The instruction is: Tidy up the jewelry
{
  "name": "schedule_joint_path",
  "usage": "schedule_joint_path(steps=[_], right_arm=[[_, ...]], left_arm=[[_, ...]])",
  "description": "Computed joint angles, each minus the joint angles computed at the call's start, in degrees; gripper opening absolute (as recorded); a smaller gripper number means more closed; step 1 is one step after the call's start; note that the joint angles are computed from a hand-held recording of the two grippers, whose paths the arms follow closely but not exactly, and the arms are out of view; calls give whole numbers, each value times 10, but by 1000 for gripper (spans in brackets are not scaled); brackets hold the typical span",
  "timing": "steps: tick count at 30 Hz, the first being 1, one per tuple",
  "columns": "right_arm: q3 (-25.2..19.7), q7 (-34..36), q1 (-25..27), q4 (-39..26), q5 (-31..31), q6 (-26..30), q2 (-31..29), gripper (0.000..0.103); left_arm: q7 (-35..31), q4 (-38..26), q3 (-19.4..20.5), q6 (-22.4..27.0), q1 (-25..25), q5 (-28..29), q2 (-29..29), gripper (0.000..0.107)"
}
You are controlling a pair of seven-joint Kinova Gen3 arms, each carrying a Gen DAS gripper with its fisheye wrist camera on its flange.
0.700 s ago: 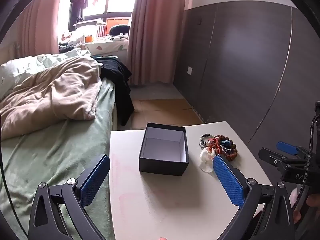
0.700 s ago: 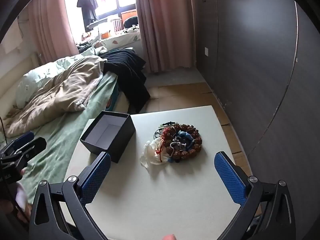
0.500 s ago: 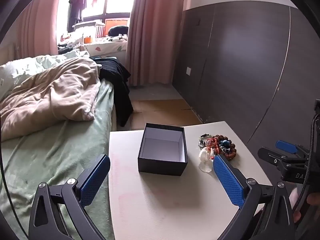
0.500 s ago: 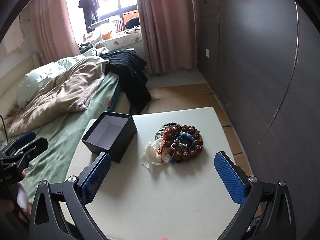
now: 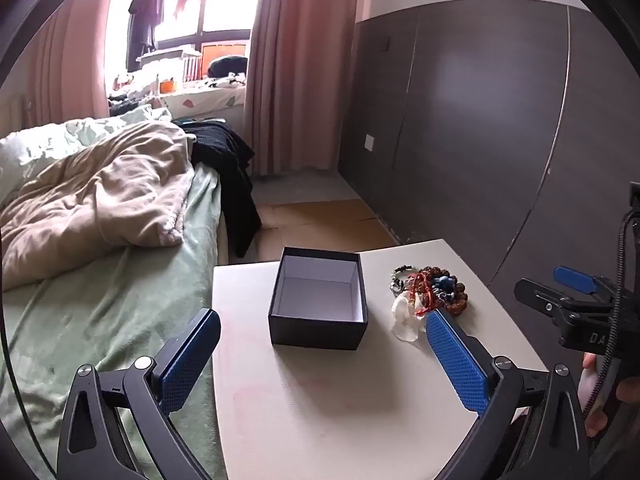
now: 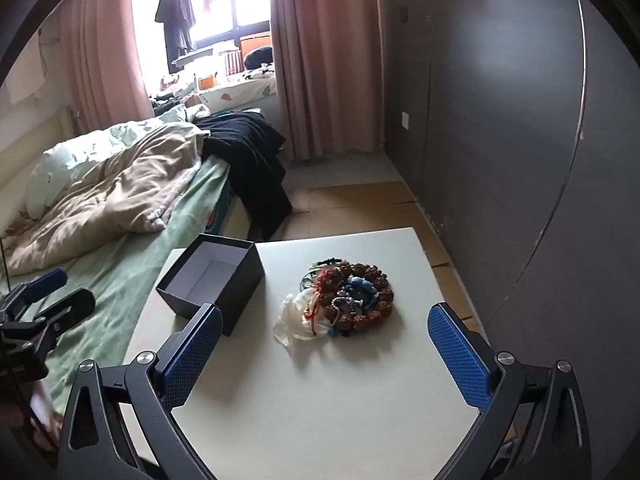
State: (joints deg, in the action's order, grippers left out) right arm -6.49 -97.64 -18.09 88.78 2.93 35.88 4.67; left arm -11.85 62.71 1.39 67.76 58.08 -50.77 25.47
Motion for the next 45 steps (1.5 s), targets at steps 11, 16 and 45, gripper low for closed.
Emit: schedule_joint_path(steps=[11, 16, 45], right_arm=[[0, -51, -18, -18, 64, 33, 2, 103], [-3, -27, -14, -18, 44, 32, 1, 103], [-1, -29, -17, -24, 43, 39, 6, 103]], left_arm=[[18, 12, 0, -7, 4, -12, -5, 102], [15, 7, 2, -3, 2, -11, -3, 102], [8, 11, 6, -7, 0, -10, -8, 102]])
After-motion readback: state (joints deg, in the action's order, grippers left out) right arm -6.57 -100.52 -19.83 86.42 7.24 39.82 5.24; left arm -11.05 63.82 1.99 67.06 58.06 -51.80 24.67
